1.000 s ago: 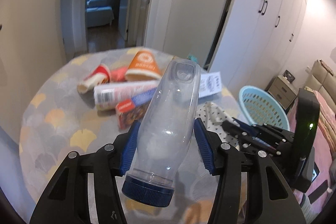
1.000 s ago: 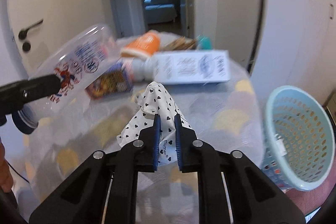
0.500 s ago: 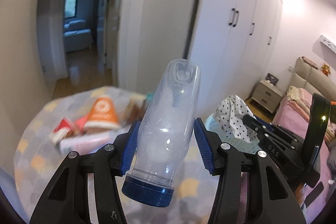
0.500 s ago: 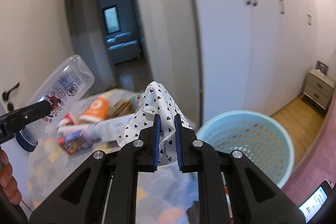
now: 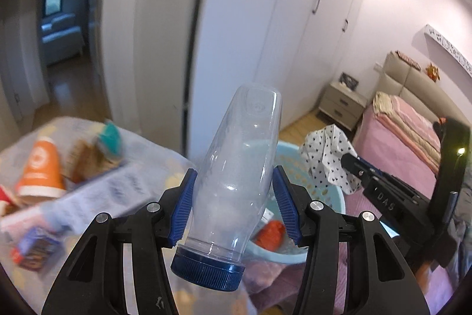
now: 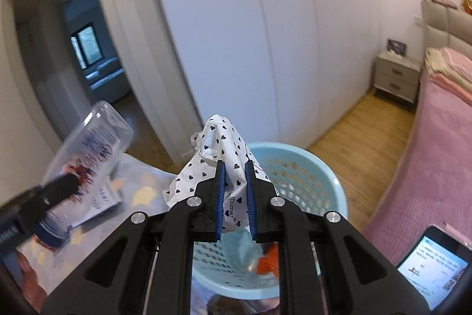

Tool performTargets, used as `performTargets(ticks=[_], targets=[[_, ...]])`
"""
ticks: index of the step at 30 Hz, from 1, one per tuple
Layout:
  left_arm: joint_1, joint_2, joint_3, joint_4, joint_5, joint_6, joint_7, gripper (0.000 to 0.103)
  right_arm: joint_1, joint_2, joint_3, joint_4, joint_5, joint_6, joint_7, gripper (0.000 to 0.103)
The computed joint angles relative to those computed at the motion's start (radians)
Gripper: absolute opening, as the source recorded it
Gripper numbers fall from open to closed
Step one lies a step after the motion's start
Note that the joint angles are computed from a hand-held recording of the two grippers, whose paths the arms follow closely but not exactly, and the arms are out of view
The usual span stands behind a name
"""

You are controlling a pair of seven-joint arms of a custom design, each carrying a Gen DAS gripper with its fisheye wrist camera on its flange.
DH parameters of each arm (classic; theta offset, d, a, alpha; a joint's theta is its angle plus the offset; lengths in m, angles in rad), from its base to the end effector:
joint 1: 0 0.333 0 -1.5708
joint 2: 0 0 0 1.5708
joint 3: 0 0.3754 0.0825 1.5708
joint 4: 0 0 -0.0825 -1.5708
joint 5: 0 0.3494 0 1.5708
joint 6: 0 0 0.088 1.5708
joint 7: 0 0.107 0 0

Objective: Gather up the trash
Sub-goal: 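Carry bottle and mask over the basket and open both tools to drop them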

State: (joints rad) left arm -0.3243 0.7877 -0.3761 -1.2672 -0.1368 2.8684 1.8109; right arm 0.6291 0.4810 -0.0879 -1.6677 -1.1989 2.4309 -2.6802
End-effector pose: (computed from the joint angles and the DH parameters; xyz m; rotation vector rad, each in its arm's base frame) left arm 0.6906 -0.4168 0.4623 -1.2463 2.3646 -1.2513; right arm 0.5956 0.3674 0.4304 -1.0817 2.0898 -0.8798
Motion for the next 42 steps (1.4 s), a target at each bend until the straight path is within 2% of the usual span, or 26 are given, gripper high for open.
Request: performTargets(ticks=[5, 12, 14, 19, 22, 23, 24, 33, 39, 42], targets=[[-0.06, 0.108, 0.033, 0.157, 0.02, -0.116, -0.034, 0.051, -0.027, 0.003, 0.003, -0.028, 0.064, 0.013, -0.009, 0.011], [-0.089, 0.187, 0.044, 0.277, 0.019, -0.209, -0.044, 0.052, -0.032, 0.021, -0.014, -0.035, 0.092, 0.031, -0.014, 0.012], [-0.083, 0.196, 0.033, 0.287, 0.005, -0.213, -0.036, 0.06, -0.032, 0.027, -0.014, -0.029, 0.105, 0.029, -0.027, 0.012], [-0.056, 0.15, 0.013, 0.191, -0.017, -0.132, -0.004, 0.064, -0.033, 0.043, -0.017, -0.003, 0.154, 0.033, -0.067, 0.02], [-0.033, 0.111, -0.004, 0.114, -0.03, -0.077, 0.016, 0.065, -0.028, 0.047, -0.025, 0.001, 0.169, 0.038, -0.076, 0.038], [-0.026, 0.099, -0.008, 0.091, -0.033, -0.062, 0.019, 0.065, -0.024, 0.049, -0.028, 0.005, 0.174, 0.033, -0.08, 0.049], [-0.013, 0.086, -0.019, 0.065, -0.04, -0.047, 0.026, 0.065, -0.018, 0.05, -0.031, 0.006, 0.176, 0.025, -0.079, 0.052], [0.085, -0.007, -0.098, -0.112, -0.085, 0.064, 0.081, 0.065, 0.012, 0.044, -0.034, 0.026, 0.15, 0.035, -0.091, 0.052], [0.17, -0.071, -0.159, -0.235, -0.113, 0.16, 0.096, 0.065, 0.038, 0.06, -0.029, 0.091, 0.126, 0.029, -0.136, 0.052], [0.209, -0.102, -0.172, -0.287, -0.116, 0.211, 0.086, 0.065, 0.05, 0.087, -0.027, 0.148, 0.129, 0.032, -0.181, 0.052]])
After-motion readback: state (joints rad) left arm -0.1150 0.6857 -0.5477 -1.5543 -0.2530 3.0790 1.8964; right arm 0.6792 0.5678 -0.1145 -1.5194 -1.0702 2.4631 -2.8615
